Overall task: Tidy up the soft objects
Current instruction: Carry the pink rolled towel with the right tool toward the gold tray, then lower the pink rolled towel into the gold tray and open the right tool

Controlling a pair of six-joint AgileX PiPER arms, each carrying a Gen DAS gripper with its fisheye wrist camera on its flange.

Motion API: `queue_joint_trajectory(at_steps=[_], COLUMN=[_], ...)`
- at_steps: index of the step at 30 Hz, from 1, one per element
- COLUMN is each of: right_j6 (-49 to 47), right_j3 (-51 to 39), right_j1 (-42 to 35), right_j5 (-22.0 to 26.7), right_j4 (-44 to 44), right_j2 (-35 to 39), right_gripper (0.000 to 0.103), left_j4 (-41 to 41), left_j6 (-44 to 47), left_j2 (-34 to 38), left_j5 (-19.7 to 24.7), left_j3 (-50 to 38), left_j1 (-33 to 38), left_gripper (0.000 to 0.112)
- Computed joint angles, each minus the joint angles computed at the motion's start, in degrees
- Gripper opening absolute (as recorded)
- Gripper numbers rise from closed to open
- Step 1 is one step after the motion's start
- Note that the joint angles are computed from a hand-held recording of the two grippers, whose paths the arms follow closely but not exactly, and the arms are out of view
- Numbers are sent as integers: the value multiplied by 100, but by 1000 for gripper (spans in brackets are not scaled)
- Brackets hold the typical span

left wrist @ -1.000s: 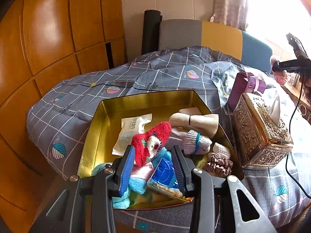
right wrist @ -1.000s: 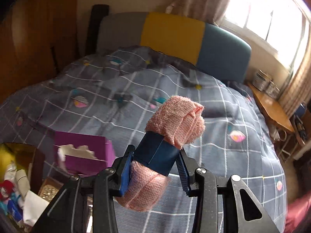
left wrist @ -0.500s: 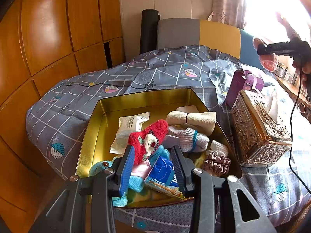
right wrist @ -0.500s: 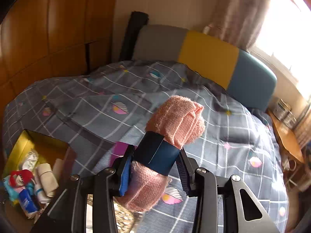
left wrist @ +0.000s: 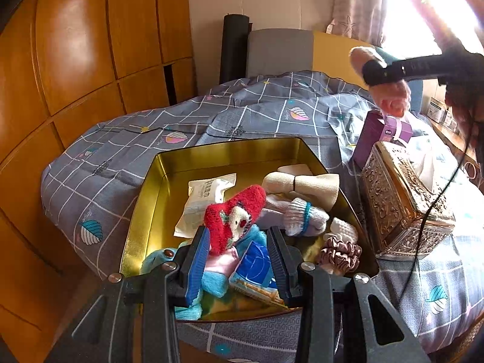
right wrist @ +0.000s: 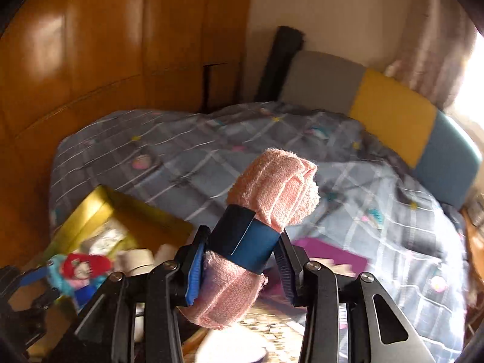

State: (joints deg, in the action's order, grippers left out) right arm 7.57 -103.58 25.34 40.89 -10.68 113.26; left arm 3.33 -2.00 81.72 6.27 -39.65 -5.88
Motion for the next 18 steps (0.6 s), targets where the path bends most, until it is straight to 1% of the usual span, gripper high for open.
queue_joint_trajectory(at_steps=[5, 7, 8, 10, 12, 15, 18], right_j6=[-613, -783, -844, -980, -1158, -1354, -1528], right_j3=[89, 174, 180, 205, 277, 426, 610], right_j1=[407, 543, 610, 744, 828, 951, 1042], right_j5=[-24, -70, -78, -106, -130, -165, -271], right_j4=[528, 698, 764, 949, 1160, 1424, 1670], right_j2=[151, 198, 248, 359, 423, 497, 538], right_gripper=[43, 43, 43, 43, 43, 43, 43], left_j4=[-633, -1290, -1399, -1297, -1400, -1285, -1340], left_j6=[601, 1217, 1309, 1213, 1296, 1185, 1245], left_j2=[8, 34, 43, 64, 76, 87, 79], left_j5=[12, 56, 65, 58, 79, 65, 79], left_j3=[-23, -61, -72, -86, -97, -89, -77], left_j1=[225, 371, 444, 559, 657, 761, 832], left_gripper=[39, 39, 39, 39, 39, 39, 39])
